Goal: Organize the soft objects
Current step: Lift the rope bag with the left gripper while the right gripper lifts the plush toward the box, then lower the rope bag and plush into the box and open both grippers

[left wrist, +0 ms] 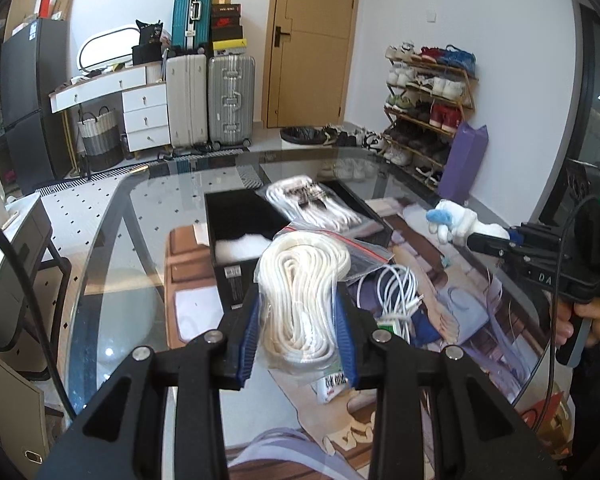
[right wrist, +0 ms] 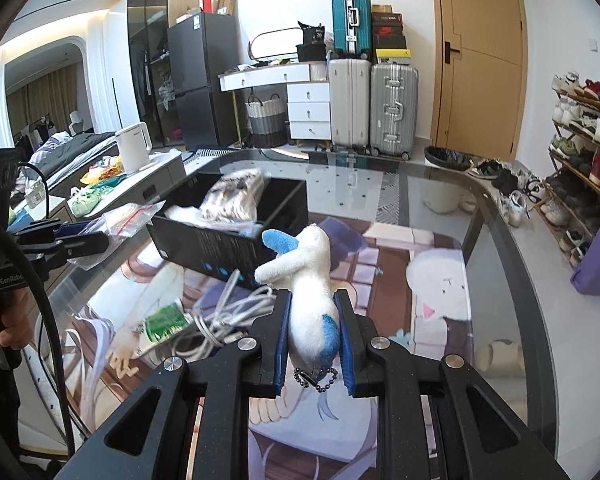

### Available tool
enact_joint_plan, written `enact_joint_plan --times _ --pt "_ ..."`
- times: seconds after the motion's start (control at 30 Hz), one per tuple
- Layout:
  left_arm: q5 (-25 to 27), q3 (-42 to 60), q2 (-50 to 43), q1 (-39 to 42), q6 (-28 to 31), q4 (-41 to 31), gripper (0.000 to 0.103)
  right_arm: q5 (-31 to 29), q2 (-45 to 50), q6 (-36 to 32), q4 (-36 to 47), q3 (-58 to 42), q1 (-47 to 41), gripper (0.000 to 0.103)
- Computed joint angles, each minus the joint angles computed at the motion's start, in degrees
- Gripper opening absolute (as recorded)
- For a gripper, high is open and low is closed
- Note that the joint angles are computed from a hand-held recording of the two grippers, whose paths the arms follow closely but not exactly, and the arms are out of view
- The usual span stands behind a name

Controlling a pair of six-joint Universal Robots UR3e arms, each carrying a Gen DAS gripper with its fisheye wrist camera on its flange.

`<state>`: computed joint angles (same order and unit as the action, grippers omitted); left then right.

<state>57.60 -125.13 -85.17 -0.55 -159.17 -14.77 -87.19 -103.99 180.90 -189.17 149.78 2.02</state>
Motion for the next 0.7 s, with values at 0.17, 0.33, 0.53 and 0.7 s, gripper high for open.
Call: enact_joint_plan --times 0.17,0.33,0.53,0.7 --pt "2.1 2.5 -2.4 -1.2 -2.4 1.9 0.033 -1.0 1.5 0.0 0.7 -3.6 2.3 0.021" --pt "3.9 4.9 -5.3 -2.7 -4.4 4.1 0.033 -1.4 3.9 -0.4 1.5 -7.8 4.1 0.021" --pt "6.0 7.8 -7.8 -4.1 -5.7 5.1 0.033 -1.0 6.1 -1.8 3.4 -12.6 4.8 0.021" --pt "9.9 11.4 -11.0 -6.4 -7.2 5.6 0.033 -0.4 9.2 -2.8 4.4 -16.8 5.0 0.021"
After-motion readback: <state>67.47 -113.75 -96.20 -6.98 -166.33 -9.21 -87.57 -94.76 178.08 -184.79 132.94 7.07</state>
